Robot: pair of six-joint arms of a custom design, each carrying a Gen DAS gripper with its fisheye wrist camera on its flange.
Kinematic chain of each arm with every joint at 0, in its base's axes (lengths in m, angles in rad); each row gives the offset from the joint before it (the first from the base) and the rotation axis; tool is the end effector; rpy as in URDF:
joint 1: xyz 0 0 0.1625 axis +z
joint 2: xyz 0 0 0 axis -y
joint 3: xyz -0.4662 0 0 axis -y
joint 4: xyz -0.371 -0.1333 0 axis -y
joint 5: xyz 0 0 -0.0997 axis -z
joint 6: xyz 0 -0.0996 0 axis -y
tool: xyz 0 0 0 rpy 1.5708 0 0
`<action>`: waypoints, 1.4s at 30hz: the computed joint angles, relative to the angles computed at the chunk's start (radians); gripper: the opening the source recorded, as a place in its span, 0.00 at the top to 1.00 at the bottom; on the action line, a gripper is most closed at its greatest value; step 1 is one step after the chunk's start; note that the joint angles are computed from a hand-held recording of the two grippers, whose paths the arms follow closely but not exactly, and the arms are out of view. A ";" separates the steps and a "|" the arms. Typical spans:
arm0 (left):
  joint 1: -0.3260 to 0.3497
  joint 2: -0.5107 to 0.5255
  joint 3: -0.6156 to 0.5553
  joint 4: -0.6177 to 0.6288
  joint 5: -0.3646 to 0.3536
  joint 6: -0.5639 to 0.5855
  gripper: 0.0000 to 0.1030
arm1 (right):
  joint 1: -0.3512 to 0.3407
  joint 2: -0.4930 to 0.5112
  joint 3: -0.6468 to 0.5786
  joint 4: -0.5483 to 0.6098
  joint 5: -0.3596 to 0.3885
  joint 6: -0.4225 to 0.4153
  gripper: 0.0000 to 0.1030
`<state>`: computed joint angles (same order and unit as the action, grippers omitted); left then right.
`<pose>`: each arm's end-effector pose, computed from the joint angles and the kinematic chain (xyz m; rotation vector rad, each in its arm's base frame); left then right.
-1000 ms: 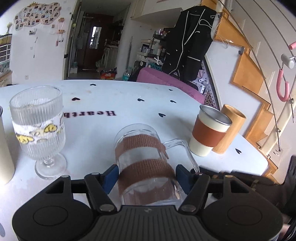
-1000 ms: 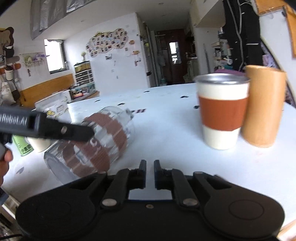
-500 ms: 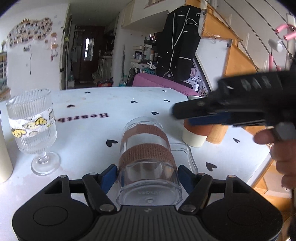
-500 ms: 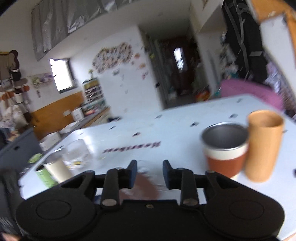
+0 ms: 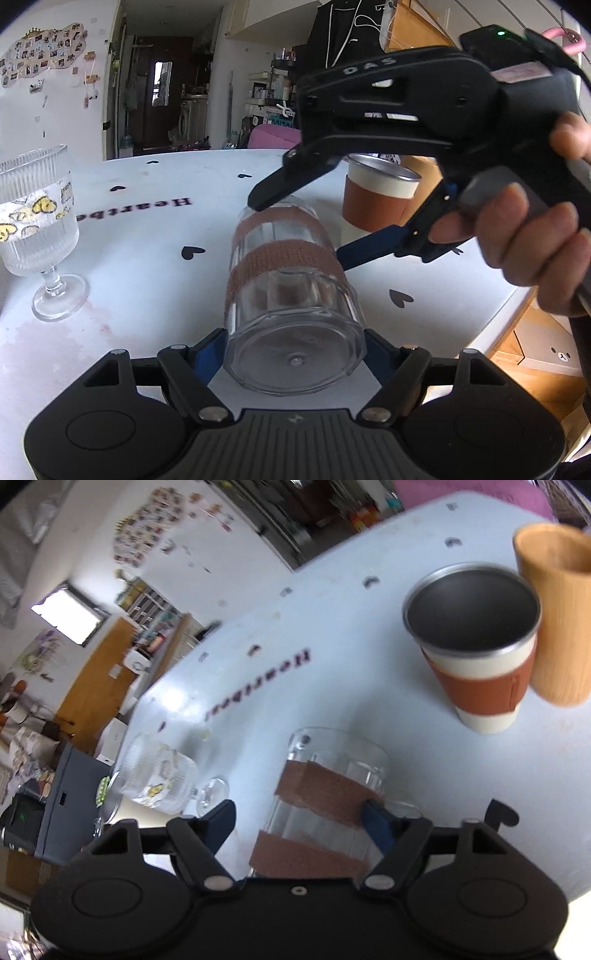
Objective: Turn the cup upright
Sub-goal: 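Grasp the mug body with the right tool while the left tool releases it, then lower the mug upright onto the table with the right tool and open it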
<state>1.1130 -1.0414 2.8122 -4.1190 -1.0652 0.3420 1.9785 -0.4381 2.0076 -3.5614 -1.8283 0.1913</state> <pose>0.0329 -0.3439 0.2091 0.7272 2.3975 -1.0559 0.3184 -0.4649 -0.0579 0.2364 -2.9293 0.7121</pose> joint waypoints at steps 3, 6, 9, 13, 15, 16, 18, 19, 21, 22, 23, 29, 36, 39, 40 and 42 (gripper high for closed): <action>0.002 0.002 -0.001 -0.001 -0.003 0.001 0.25 | -0.003 -0.007 -0.009 0.032 -0.006 0.023 0.22; 0.002 0.005 0.003 -0.008 -0.005 -0.001 0.26 | 0.000 -0.003 -0.033 0.087 -0.039 0.029 0.22; 0.006 0.008 0.003 -0.013 -0.011 0.003 0.26 | -0.005 0.008 -0.062 0.142 -0.053 0.027 0.22; 0.021 -0.016 -0.001 0.016 -0.037 -0.002 0.25 | -0.002 0.007 -0.069 0.163 -0.047 0.003 0.25; 0.034 -0.028 -0.002 0.022 -0.063 -0.005 0.24 | 0.001 0.012 -0.058 0.126 -0.047 -0.029 0.25; 0.040 -0.032 -0.002 0.020 -0.076 -0.006 0.24 | 0.003 0.016 -0.053 0.103 -0.048 -0.046 0.25; 0.051 -0.036 -0.002 0.003 -0.101 -0.006 0.24 | 0.008 0.026 -0.036 0.035 -0.048 -0.091 0.25; 0.058 -0.037 0.000 -0.011 -0.114 -0.006 0.24 | 0.012 0.034 -0.028 -0.006 -0.049 -0.120 0.26; 0.067 -0.035 0.003 -0.044 -0.137 -0.005 0.24 | 0.021 0.051 -0.023 -0.074 -0.054 -0.182 0.26; 0.071 -0.031 0.006 -0.069 -0.148 -0.002 0.24 | 0.028 0.060 -0.018 -0.112 -0.059 -0.214 0.26; 0.073 -0.026 0.009 -0.092 -0.153 0.001 0.24 | 0.036 0.069 -0.014 -0.150 -0.066 -0.248 0.26; 0.093 -0.015 0.010 -0.125 -0.171 0.006 0.26 | 0.100 0.155 -0.003 -0.441 -0.137 -0.551 0.27; 0.121 0.008 0.004 -0.121 -0.162 0.005 0.30 | 0.130 0.213 0.033 -0.583 -0.146 -0.713 0.28; 0.140 0.022 -0.001 -0.136 -0.171 0.016 0.33 | 0.145 0.237 0.029 -0.627 -0.167 -0.785 0.28; 0.146 0.024 -0.003 -0.137 -0.175 0.017 0.34 | 0.147 0.244 0.024 -0.635 -0.170 -0.803 0.28; 0.157 0.036 -0.005 -0.154 -0.179 0.024 0.35 | 0.150 0.261 0.012 -0.654 -0.172 -0.836 0.28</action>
